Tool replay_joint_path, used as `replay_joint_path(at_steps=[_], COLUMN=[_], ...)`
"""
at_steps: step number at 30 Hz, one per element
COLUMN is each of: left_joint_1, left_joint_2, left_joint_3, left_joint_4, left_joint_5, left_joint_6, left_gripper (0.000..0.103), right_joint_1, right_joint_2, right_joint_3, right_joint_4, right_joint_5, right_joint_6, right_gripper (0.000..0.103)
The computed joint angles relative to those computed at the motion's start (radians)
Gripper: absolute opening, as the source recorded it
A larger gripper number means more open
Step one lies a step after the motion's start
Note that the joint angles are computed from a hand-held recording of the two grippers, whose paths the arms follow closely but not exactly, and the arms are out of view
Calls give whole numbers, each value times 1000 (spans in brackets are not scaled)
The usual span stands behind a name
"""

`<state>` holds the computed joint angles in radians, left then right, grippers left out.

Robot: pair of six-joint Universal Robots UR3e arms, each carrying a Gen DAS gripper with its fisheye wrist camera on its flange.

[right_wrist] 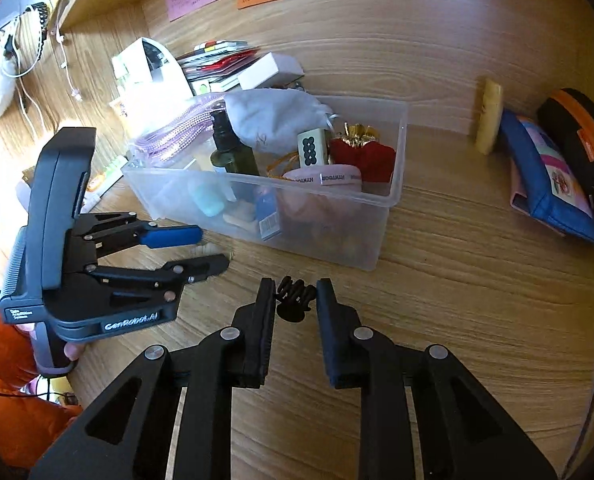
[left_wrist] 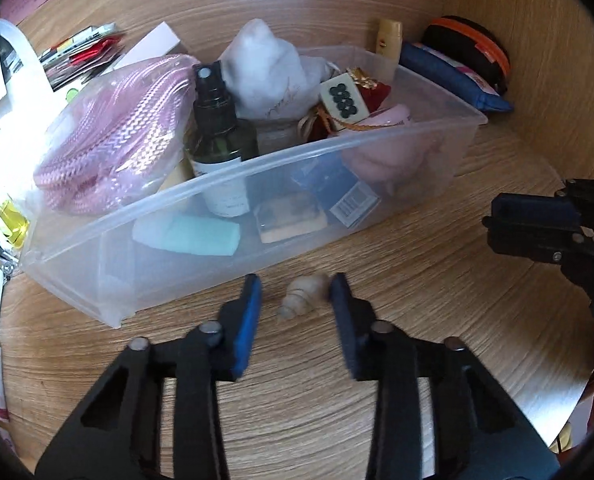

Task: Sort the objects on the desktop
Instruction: 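Carry the seashell and black clip over the clear box and open both grippers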

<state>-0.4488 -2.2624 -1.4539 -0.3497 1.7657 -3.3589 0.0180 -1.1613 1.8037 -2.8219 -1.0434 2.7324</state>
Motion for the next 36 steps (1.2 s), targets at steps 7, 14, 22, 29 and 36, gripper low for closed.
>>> replay_joint_path(at_steps=[7, 14, 22, 29, 36], left_joint_1=[-7, -18, 7, 44, 72], left_joint_2=[4, 58, 164, 194, 190], left_joint_3=[-6, -54, -122, -146, -133], left_joint_4=[3, 49, 166, 225, 253], left_joint_5=[-3, -6, -29, -51, -70], left_joint_6=[-1, -12, 15, 40, 60], left_gripper=[20, 20, 20, 20, 20], right_joint_1=[5, 10, 37, 78, 118], right_joint_2=[2, -16, -11, 37, 101], right_joint_3=[4, -5, -86, -198, -322], right_joint_4=[-10, -17, -18, 20, 66], right_joint_5=[10, 9, -6, -34, -56], right_joint_6=[-6, -3, 26, 38, 49], right_gripper=[19, 19, 19, 19, 19])
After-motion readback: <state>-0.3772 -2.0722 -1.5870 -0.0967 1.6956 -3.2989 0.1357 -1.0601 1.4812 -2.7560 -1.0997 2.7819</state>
